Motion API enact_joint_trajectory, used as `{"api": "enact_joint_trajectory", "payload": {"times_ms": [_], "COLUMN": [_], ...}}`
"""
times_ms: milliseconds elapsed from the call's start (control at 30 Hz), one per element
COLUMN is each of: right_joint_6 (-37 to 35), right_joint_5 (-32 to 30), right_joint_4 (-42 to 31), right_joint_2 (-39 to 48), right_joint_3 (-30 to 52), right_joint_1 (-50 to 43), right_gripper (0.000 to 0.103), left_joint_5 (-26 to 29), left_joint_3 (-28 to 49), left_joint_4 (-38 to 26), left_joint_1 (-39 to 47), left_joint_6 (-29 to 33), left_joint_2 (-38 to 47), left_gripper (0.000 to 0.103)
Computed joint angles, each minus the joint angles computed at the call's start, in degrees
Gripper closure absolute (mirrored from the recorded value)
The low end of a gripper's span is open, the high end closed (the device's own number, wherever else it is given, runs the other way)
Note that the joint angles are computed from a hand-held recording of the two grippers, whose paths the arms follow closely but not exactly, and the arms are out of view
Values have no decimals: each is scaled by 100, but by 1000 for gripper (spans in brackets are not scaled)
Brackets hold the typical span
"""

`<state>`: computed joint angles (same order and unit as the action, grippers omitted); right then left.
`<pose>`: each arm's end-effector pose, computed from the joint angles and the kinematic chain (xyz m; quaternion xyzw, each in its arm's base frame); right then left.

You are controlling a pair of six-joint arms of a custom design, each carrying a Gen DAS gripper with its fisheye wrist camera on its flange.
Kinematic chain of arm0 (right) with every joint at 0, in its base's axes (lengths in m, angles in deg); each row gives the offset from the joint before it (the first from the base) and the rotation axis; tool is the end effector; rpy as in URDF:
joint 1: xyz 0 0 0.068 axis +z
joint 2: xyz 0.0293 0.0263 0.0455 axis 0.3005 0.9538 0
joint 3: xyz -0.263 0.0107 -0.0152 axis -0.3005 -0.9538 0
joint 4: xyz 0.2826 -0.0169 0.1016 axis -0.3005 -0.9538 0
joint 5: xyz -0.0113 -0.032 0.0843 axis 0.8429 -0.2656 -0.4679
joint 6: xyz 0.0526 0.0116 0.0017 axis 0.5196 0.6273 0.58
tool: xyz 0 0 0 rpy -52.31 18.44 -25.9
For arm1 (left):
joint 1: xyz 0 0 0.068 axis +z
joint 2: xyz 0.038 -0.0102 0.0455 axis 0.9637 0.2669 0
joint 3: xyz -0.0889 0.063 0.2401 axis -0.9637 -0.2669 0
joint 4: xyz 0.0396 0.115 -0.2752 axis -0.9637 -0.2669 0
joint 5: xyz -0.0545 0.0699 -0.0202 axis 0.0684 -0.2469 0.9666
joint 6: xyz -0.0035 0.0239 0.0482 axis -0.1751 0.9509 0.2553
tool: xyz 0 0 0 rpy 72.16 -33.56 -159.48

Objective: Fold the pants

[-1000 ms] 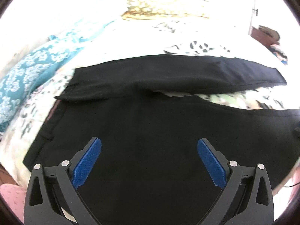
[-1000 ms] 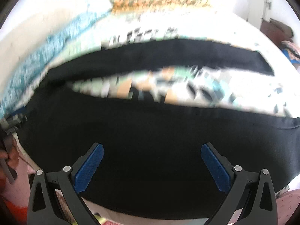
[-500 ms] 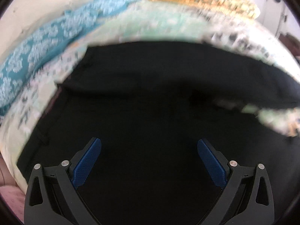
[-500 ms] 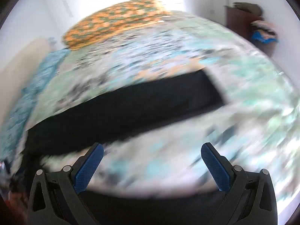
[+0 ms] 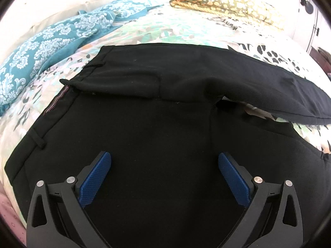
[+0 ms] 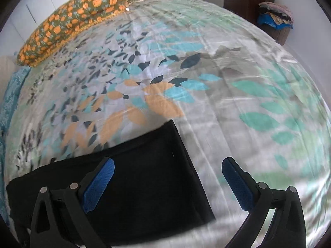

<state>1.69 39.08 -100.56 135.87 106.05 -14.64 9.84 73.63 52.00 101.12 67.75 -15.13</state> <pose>0.4444 -0.2719 0.1516 0.1674 0.9641 0.0107 0.2057 0.1919 0.0926 0.1284 -0.1130 0.9437 0.0612 0.3047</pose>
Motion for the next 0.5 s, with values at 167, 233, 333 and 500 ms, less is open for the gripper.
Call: {"api": "enact_joint_trajectory", "payload": {"times_ms": [167, 233, 333, 500], "right_joint_6": [-217, -440, -1242, -2908], "right_joint_5": [-25, -246, -1081, -2330], "right_joint_4": [-53, 357, 762, -455], "right_joint_2": [-2, -611, -2294, -5646], "right_joint_3": [8, -712, -2404, -4837], "right_joint_1": [58, 1, -107, -540], "right_gripper": [86, 99, 99, 99], "left_joint_5": [-29, -31, -35, -79], "left_joint_3": [-15, -19, -20, -25], "left_joint_4": [26, 25, 28, 17], "left_joint_1": [-3, -5, -12, -39], "left_joint_6": [7, 5, 1, -13], "left_joint_2": [-14, -20, -18, -45], "left_gripper": [0, 0, 0, 0]}}
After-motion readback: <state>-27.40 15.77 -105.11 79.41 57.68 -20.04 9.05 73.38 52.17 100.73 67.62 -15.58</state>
